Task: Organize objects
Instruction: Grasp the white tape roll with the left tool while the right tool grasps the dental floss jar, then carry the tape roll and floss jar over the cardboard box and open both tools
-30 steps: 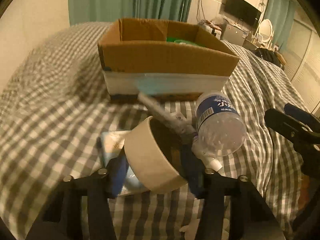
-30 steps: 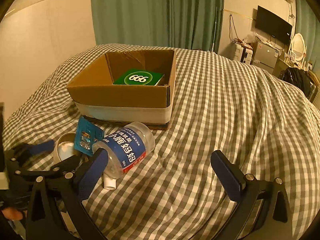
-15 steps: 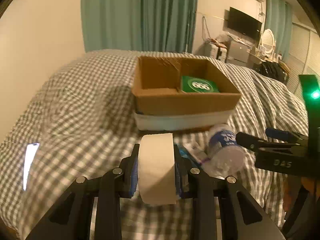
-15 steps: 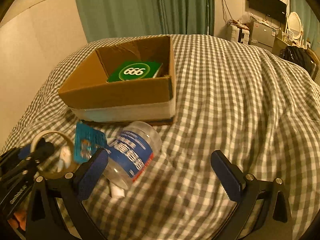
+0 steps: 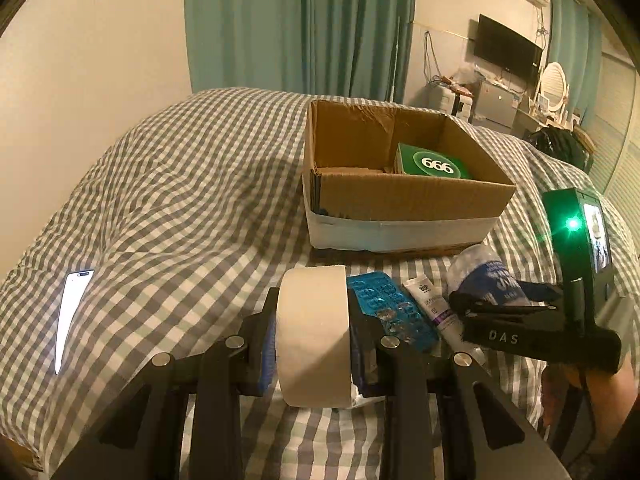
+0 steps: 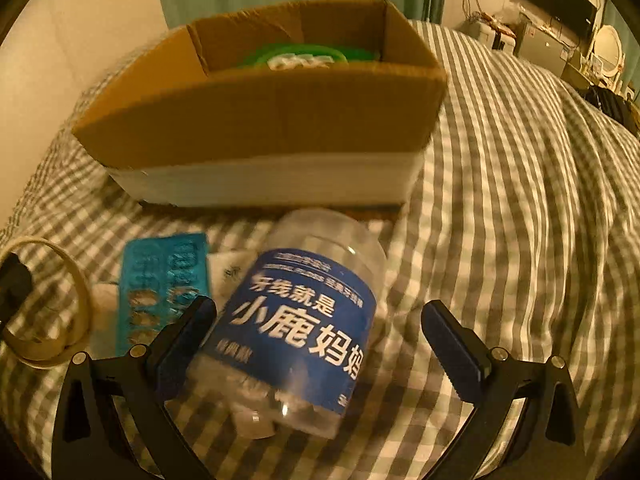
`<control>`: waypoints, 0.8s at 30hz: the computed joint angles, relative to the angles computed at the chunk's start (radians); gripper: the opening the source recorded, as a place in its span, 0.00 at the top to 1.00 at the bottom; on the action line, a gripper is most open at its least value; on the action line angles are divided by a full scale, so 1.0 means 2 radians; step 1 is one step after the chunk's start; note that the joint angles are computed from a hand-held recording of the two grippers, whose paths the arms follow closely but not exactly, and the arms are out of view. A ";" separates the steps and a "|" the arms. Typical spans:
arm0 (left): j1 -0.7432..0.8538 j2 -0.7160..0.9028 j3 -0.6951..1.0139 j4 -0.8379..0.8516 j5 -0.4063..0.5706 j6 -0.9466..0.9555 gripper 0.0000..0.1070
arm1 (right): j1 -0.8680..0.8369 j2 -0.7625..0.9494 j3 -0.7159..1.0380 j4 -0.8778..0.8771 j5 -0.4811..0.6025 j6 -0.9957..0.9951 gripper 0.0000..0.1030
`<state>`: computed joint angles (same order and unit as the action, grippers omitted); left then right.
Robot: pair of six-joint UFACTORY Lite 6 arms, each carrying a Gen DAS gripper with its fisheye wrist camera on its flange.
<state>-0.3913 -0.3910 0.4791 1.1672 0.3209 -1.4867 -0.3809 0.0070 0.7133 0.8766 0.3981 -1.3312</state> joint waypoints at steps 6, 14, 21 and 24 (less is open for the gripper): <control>-0.001 -0.014 -0.006 -0.032 0.006 0.028 0.73 | -0.026 -0.016 -0.015 0.034 0.019 -0.079 0.38; -0.022 -0.065 -0.002 -0.139 0.044 0.127 0.73 | -0.064 -0.079 -0.035 0.018 0.085 -0.098 0.39; -0.056 -0.101 0.038 -0.180 0.096 0.175 0.73 | -0.167 -0.165 -0.031 0.014 0.232 -0.134 0.39; -0.055 -0.100 0.071 -0.206 0.100 0.213 0.73 | -0.208 -0.181 0.000 0.015 0.300 -0.136 0.39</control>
